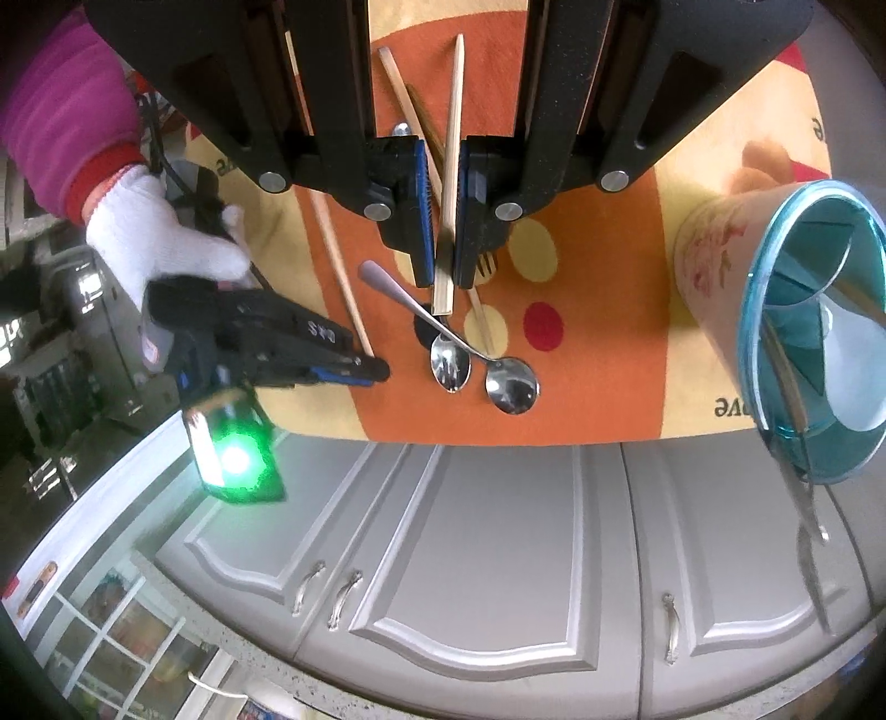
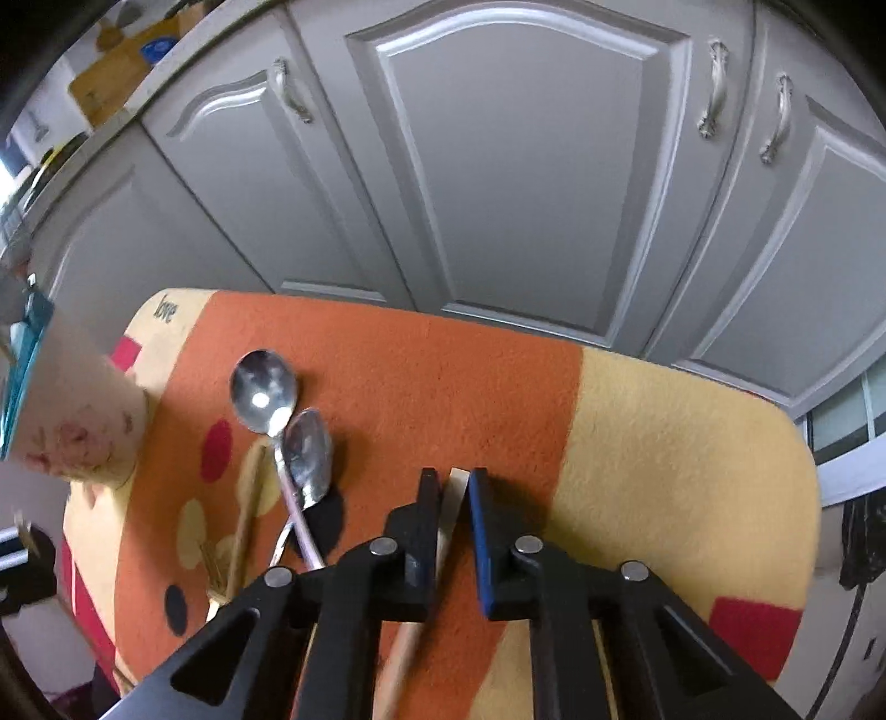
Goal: Organize utensils
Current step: 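Close left gripper on a wooden chopstick while right gripper grasps another chopstick, then lift both chopsticks and carry them over the floral cup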
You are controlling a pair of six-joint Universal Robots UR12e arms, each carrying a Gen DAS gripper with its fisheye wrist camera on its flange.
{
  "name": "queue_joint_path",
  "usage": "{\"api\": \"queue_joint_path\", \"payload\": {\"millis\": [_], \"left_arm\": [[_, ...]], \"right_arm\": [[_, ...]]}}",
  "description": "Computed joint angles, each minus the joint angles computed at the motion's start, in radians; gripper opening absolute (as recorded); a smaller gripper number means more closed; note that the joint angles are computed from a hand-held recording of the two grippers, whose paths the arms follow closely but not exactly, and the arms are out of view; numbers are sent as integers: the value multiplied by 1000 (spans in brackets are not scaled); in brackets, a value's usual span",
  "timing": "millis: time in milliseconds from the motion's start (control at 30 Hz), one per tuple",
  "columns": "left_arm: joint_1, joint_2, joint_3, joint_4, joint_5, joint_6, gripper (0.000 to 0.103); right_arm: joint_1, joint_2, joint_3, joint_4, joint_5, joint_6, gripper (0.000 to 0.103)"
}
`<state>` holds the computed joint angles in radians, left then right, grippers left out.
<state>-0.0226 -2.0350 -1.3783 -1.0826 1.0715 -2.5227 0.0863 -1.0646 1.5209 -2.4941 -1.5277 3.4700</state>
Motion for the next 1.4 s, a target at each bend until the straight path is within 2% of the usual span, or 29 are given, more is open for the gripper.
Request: {"api": "queue_joint_path", "payload": {"millis": [100,233,333,500,633,1033,1233,1400], "left_arm": [[10,6,-1,-3,-17,-3,6],[22,17,-7,-5,-40,1,6],[31,30,-14,-7,-62,7,6],[48,53,-26,-4,-96,12,6],[63,71,-34,5,-116,16,6],[129,112,5,30,-197,17,6],[156,95,67,107,-199,-61,6],[169,66,112,219,-160,-151,5]], "right_arm": [[-1,-30,37,-41,13,-1,7],[-11,-90,112,-152,79,31,7],[-7,-126,146,-209,90,26,7],[4,-170,176,-289,122,25,7],[23,-183,168,-310,114,0,7],[81,-177,52,-324,100,-101,6],[110,-137,-63,-325,107,-155,6],[135,-82,-169,-325,108,-161,6]]}}
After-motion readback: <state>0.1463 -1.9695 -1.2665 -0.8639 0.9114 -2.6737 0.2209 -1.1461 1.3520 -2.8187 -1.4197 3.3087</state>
